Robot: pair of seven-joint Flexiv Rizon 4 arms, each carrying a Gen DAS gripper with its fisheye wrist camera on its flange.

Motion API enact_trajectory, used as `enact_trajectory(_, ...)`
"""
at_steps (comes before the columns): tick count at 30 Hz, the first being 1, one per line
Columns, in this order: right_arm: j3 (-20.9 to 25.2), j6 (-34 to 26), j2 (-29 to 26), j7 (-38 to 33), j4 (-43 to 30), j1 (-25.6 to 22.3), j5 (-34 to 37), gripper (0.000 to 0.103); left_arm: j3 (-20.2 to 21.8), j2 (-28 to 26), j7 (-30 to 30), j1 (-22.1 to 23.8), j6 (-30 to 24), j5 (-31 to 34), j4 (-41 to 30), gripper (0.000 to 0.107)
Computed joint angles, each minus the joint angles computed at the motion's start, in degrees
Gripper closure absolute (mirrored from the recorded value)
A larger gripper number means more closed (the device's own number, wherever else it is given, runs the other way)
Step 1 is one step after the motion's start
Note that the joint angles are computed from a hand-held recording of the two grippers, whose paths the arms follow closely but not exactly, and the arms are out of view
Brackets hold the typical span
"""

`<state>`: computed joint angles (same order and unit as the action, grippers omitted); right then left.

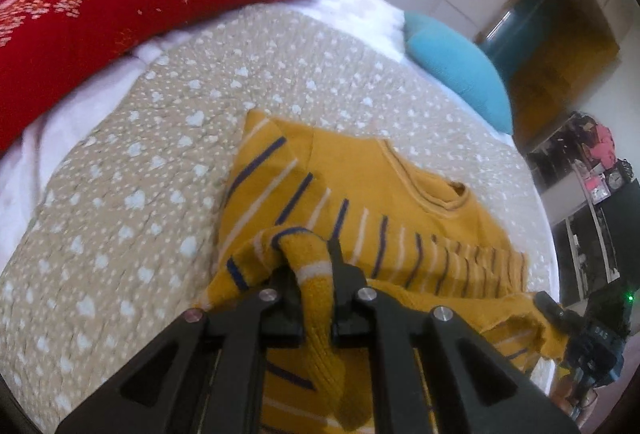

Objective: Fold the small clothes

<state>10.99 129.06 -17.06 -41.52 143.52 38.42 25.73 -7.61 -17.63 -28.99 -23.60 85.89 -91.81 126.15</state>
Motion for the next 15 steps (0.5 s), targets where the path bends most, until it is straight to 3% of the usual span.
enact_trajectory(3,2.81,3.12,-4.19,6.78,-0.41,-8.68,-9.35,0.090,0.15,-2.41,-9.30,3.37,-4.39,8.69,-1.64,0.086)
enact_trajectory(4,3.43,4.52,-5.47,8.87,-0.42,-11.00,-12.13,0.090,-0.40,-3.14,-10.77,4.55,-5.51,9.88,-2.25,0.075)
enact_trajectory(5,3.64,6.64,-7.30,11.46,-0.52,-13.64,-15.63,0.088,-1.13,-3.69,-11.20,5.48,-5.90,10.08,-2.75,0.065)
enact_trajectory(10,2.63,12.39,-12.19,16.84,-1.61,-18.67,-21.39,0.070,-3.75,-5.41,-8.41,7.38,-6.22,6.17,-4.64,0.046)
enact_trajectory(15,1.27,12.87,-14.12,19.59,-2.34,-20.83,-25.70,0.069,-3.54,-5.43,-6.88,8.04,-8.91,4.40,-5.38,0.039)
